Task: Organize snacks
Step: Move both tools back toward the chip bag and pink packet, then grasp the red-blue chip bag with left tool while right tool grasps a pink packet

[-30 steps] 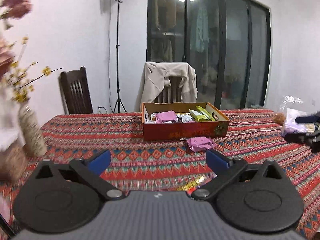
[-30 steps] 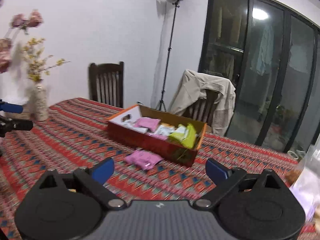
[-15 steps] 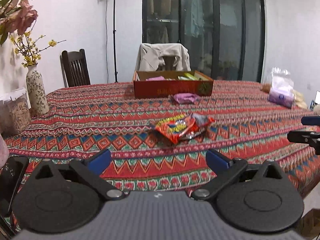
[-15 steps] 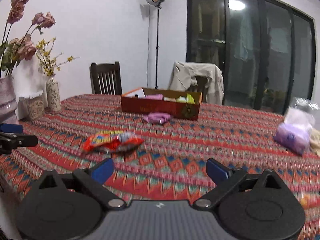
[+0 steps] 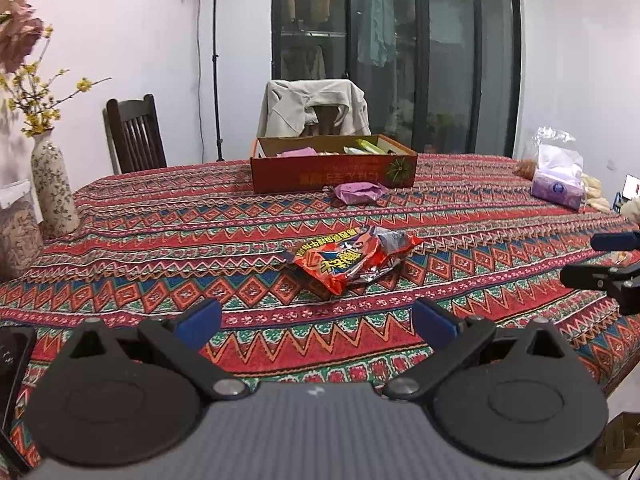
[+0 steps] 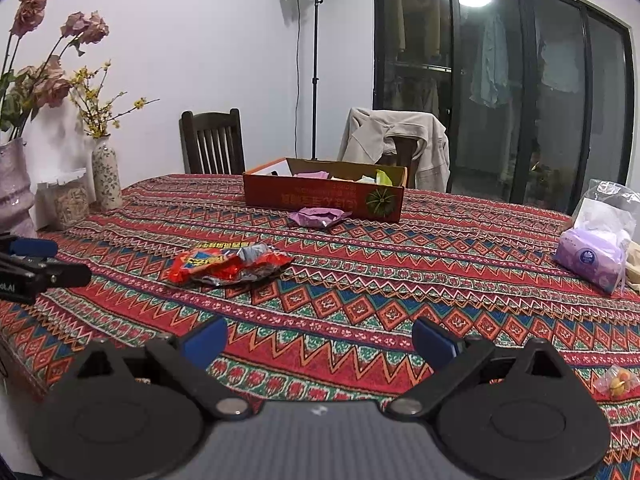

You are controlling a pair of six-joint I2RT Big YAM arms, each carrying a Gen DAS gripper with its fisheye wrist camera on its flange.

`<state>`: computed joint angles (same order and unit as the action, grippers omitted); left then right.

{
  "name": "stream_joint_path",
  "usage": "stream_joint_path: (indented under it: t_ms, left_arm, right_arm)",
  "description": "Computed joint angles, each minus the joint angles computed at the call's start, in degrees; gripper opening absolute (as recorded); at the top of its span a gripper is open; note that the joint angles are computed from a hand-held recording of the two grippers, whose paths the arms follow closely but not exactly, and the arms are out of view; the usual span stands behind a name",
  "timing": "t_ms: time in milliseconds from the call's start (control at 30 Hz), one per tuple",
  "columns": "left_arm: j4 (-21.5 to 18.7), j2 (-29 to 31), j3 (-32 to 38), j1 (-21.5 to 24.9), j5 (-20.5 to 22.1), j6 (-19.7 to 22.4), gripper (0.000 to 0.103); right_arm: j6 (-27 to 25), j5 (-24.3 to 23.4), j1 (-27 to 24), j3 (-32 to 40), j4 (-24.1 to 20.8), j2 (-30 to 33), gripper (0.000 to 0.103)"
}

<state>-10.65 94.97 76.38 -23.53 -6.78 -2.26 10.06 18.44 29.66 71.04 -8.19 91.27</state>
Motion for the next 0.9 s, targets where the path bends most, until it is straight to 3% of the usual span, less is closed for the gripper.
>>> stream_joint_path:
  t_ms: [267,433,533,633,667,733,800,833,900]
  left_arm:
    - [-4.0,6.4,8.9,1.0,2.2,-1.4,0.103]
    - [-5.2,11.2,15.6,1.2,4.7,3.3,0.103]
    - [-8.6,16.0,22.2,1.4,8.4,7.6,0.103]
    - [-15.0,22.8,31.8,1.9,12.4,13.3,0.103]
    - [-19.5,26.1,37.0,2.2,13.9,15.0,0.103]
    - [-27.0,31.8,46.2,2.3,13.9,16.9,0.103]
    - [-31.2,36.0,52.9,2.5,13.4,18.6,0.103]
    - [-31.7,37.3,54.8,2.9,14.8,18.8,0.103]
    - [-37.4,41.8,63.0,3.6,18.2,18.7,0.103]
  right_arm:
    - [0.1,-2.0,-2.1,4.2,-1.3,3.7,0.099]
    - [-0.4,-4.2,-3.9,8.1,-1.7,6.5,0.099]
    - [-1.4,-5.1,-4.8,11.3,-2.5,8.8,0.099]
    - [-2.0,-5.7,-5.6,14.2,-3.0,11.1,0.099]
    - [-2.0,-6.1,-5.9,15.1,-3.4,11.9,0.099]
    - [-2.1,-6.8,-6.4,16.8,-4.1,13.2,0.099]
    - [-2.4,-7.1,-6.7,18.2,-4.9,14.4,0.099]
    - [-2.6,-7.4,-6.9,19.0,-5.4,15.0,0.099]
    - [-2.8,-7.8,-7.4,20.7,-6.3,16.3,0.099]
